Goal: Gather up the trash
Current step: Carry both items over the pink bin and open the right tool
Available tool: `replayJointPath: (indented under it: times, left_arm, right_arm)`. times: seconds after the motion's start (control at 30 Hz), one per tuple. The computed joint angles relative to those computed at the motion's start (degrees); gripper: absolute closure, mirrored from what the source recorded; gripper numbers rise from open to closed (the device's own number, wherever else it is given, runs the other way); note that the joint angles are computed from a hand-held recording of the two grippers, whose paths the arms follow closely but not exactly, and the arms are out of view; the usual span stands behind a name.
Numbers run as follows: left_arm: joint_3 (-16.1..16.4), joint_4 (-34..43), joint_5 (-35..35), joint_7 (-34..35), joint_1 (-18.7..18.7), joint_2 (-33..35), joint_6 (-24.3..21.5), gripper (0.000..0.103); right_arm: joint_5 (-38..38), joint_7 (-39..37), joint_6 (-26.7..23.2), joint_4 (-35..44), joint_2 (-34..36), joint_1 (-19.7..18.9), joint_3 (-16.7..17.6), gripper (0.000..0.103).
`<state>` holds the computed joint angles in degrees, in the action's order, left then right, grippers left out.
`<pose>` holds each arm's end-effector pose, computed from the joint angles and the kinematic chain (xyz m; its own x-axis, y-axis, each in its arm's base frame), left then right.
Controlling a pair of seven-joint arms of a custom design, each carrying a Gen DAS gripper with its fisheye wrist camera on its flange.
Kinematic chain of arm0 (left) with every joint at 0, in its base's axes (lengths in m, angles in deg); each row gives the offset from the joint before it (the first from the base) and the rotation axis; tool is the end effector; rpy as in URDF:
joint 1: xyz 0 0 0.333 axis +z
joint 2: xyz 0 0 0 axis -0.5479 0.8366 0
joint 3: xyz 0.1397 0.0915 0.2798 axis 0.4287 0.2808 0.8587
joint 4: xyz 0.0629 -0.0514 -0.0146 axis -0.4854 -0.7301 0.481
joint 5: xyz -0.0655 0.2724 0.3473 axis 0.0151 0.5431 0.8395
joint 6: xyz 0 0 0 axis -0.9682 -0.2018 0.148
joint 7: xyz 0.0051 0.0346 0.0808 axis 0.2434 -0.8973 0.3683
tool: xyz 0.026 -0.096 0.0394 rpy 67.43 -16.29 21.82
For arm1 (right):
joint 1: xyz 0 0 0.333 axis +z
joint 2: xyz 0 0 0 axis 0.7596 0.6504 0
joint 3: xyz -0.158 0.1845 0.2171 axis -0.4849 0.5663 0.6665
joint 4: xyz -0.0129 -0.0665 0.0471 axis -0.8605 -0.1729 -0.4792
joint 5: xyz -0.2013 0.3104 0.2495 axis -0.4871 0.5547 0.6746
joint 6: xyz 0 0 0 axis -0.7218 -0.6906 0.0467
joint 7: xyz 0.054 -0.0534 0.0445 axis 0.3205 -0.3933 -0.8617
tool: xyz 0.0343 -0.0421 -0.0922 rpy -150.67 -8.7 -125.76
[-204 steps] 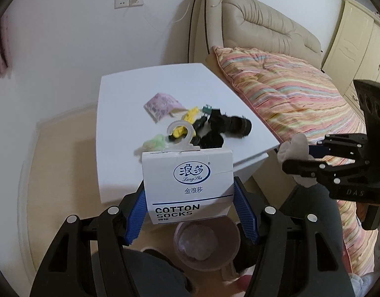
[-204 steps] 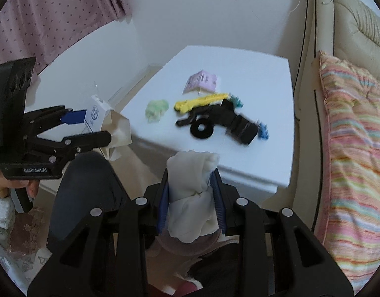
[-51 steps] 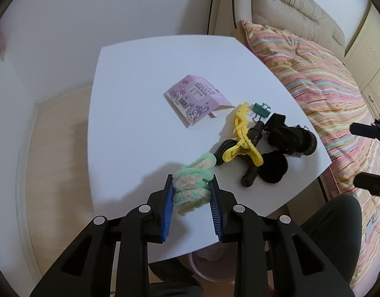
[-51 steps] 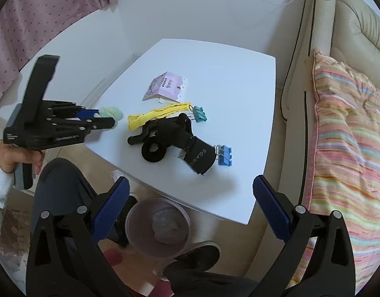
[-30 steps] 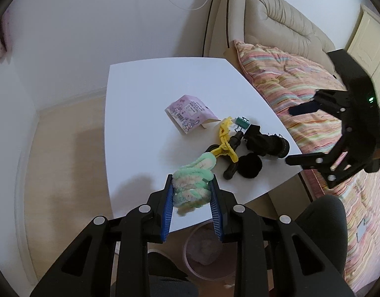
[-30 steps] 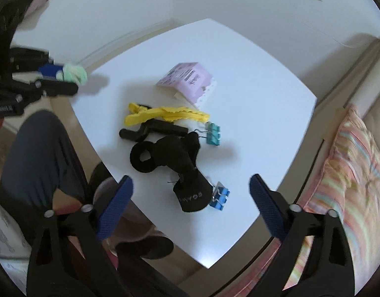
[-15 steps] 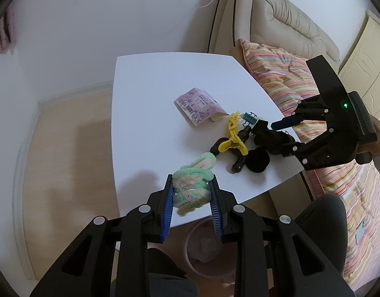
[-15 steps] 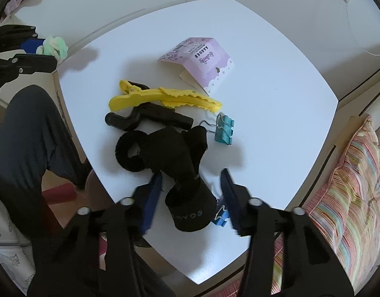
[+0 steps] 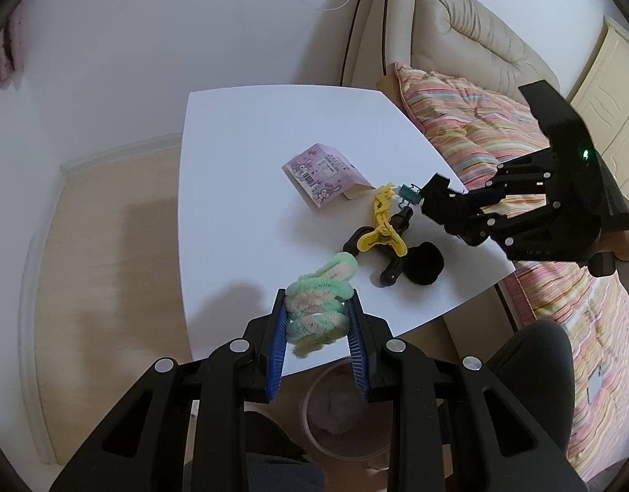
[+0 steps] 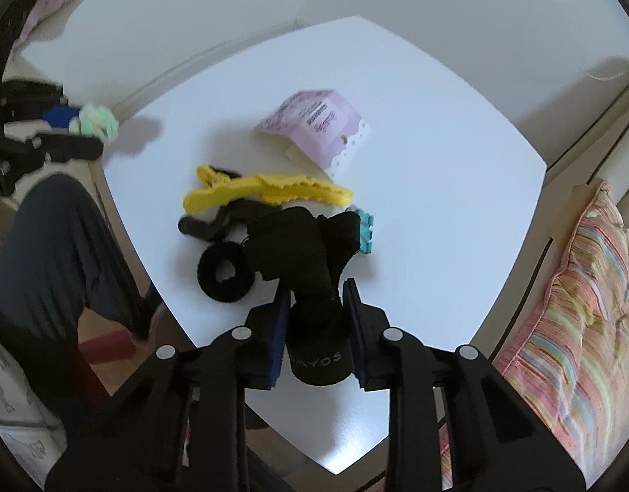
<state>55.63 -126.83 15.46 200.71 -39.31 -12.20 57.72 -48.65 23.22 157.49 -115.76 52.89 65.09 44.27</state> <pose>0.6891 -0.2408 0.4277 -0.7518 -0.6334 0.1832 -0.6134 0.5699 -0.5467 0.6062 0.2191 0.4217 0.2035 -0.9791 -0.0025 -0.9240 -0.1912 -0.3312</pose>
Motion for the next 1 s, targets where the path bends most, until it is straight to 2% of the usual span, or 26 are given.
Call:
replayJointPath:
  times: [0.43,1.0]
  left_arm:
    - [-0.6,-2.9,-3.4,4.8,0.1,-4.0,-0.3,0.076]
    - [1.0,-11.9,-9.6,12.5,-1.5,-12.2,-0.5,0.076]
  right_arm:
    - [-0.7,12.3,5.1,-4.7,-7.6,0.4,0.0,0.077]
    - [-10.1,29.7,9.4,-13.3,-17.4,3.4,3.6,0.077]
